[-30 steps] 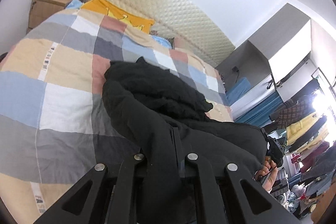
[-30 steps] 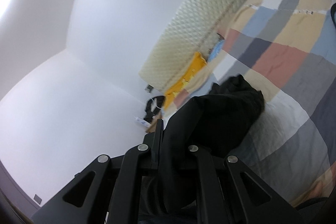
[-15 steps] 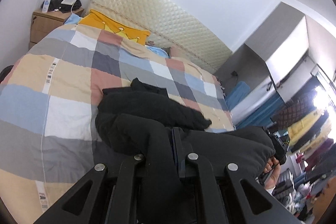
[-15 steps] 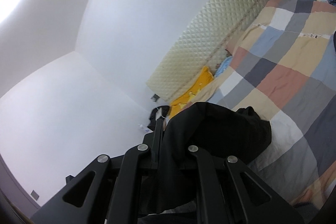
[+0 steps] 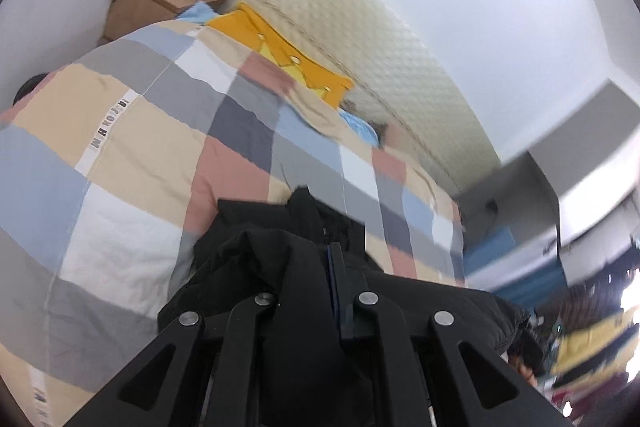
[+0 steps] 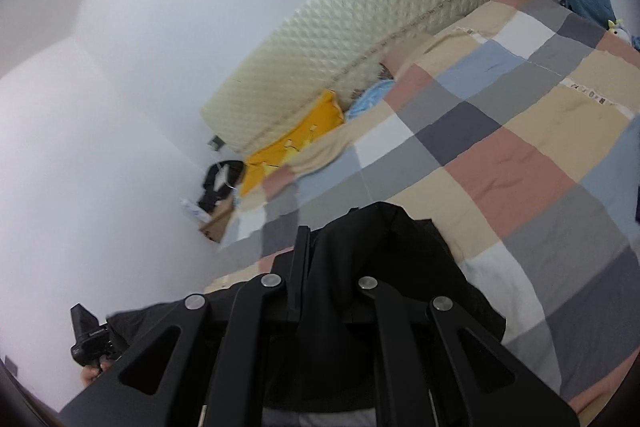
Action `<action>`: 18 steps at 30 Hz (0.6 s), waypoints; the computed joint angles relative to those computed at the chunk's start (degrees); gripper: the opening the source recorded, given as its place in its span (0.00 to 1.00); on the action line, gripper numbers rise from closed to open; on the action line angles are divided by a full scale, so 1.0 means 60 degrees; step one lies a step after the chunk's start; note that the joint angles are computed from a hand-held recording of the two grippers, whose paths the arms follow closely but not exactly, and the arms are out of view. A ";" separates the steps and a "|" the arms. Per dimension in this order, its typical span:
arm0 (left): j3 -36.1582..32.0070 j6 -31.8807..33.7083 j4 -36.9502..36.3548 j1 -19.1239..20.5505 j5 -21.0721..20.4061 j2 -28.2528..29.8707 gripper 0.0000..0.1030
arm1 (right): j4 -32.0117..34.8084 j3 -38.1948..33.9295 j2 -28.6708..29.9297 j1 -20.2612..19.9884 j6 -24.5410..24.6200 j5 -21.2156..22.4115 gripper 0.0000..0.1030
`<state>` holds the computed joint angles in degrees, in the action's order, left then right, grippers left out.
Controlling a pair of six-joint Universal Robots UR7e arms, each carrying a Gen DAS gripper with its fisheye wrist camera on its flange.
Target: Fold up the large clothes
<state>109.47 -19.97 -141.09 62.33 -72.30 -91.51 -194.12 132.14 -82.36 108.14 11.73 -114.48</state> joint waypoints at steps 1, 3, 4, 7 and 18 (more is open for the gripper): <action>-0.0163 -0.0136 -0.0225 0.0125 -0.0046 0.0304 0.10 | 0.0264 -0.0246 0.0099 -0.0155 0.0121 0.0059 0.08; -0.0498 -0.0462 -0.0330 0.0302 0.0021 0.0795 0.11 | 0.0798 -0.0698 0.0285 -0.0325 0.0210 -0.0014 0.08; -0.0776 -0.0787 -0.0167 0.0389 0.0172 0.1091 0.12 | 0.1188 -0.0982 0.0392 -0.0458 0.0128 0.0038 0.08; -0.1623 -0.1403 0.0178 0.0688 0.0379 0.2022 0.12 | 0.1861 -0.1515 0.0670 -0.0916 0.0034 0.0457 0.08; -0.3980 -0.2450 0.1716 0.1200 0.1880 0.4920 0.15 | 0.3442 -0.3615 0.2751 -0.2125 0.0917 -0.0415 0.09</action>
